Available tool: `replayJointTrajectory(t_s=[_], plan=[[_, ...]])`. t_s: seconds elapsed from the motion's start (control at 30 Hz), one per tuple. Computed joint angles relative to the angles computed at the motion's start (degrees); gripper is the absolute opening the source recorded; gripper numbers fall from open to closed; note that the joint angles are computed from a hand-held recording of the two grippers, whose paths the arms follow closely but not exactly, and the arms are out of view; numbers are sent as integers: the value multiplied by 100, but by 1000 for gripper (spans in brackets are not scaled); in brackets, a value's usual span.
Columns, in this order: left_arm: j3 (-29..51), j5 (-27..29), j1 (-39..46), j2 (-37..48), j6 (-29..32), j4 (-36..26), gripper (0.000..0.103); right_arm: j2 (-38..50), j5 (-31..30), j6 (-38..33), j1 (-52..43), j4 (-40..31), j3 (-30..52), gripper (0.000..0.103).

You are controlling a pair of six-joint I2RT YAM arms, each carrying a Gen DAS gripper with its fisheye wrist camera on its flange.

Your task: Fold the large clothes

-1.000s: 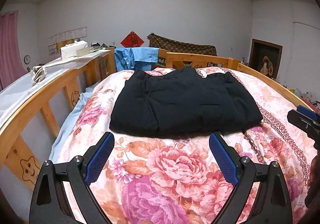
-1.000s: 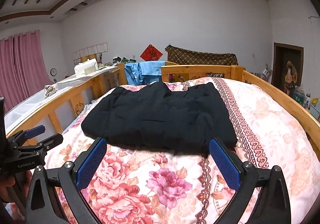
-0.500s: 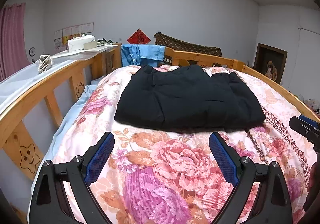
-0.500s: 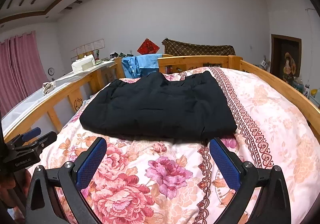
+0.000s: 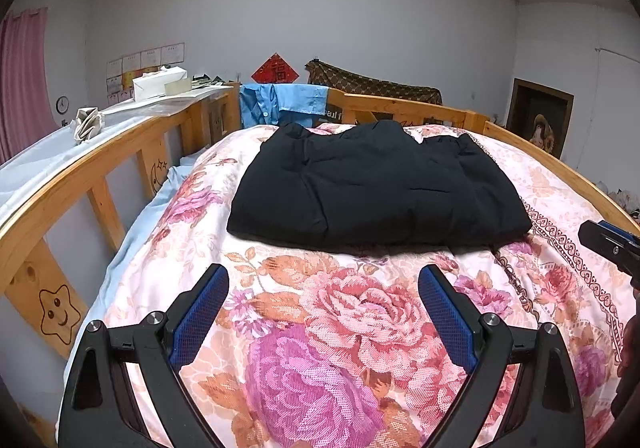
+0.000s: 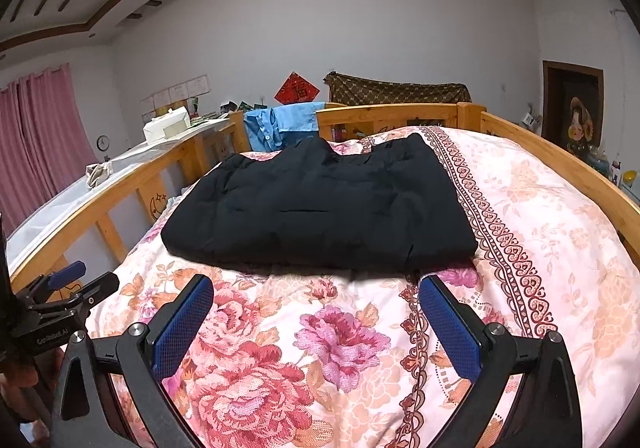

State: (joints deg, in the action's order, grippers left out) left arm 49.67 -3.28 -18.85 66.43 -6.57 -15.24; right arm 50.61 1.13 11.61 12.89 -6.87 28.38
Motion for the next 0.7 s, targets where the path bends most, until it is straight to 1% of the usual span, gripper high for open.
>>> replayJointTrajectory(t_s=[0.7], plan=[[-25,-39,-12,16,10,-24,93,-28,-35,135,-73,-77,-18,103]])
